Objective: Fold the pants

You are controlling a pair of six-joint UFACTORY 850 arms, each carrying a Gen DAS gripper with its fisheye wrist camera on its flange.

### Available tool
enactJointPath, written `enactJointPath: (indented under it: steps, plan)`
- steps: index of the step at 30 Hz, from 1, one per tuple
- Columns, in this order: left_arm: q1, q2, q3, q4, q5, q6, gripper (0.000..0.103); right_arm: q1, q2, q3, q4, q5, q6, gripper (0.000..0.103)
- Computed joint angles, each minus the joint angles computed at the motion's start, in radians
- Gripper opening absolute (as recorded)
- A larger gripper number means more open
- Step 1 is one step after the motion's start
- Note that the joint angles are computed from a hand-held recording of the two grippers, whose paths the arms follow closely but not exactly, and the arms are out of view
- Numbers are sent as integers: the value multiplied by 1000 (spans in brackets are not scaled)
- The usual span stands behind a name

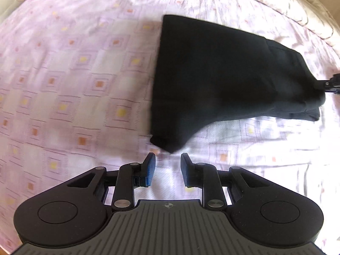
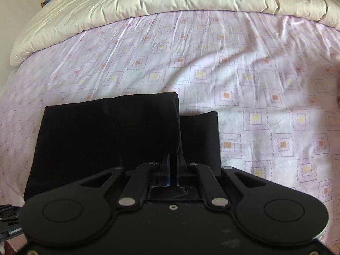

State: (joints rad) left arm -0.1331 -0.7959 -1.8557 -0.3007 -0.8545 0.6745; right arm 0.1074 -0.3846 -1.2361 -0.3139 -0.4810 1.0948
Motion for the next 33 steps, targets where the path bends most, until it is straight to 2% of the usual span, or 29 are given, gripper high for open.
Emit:
enactJointPath:
  steps: [3,6,8,9,13,20,22,25,26,28,30,33]
  plan:
    - [14,4,-23,-32,-25,9,25,-31,-11,14,149,16,-107,8]
    - [20,3,-58,-64,-34,14,25,-41,19,44,95,71,-53,16]
    - [21,13,-66,-96,-21,21,26,-47,53,78,7,143,43,26]
    - [21,8,-80,-110,-20,20,27,-55,62,88,8,172,47,38]
    - [6,-62,-189,-148,-67,-22,34,-81,36,73,154,199,-113,39]
    - [-35,-249,-430,-109,-179,-126,35,-103,-46,22,492,157,-493,43]
    - [-42,-312,-514,-79,-240,-137,39,-105,-59,22,533,168,-526,45]
    - [-41,-361,-587,-80,-290,-129,42,-110,-60,37,614,203,-552,49]
    - [-39,-377,-620,-79,-316,-136,43,-110,-63,32,611,196,-536,47]
    - [-36,-392,-651,-72,-334,-139,43,-101,-64,9,524,151,-464,21]
    - [-33,-380,-638,-71,-326,-130,43,-84,-33,16,430,139,-394,13]
    - [-32,-343,-581,-80,-279,-95,43,-50,-5,30,236,100,-214,13]
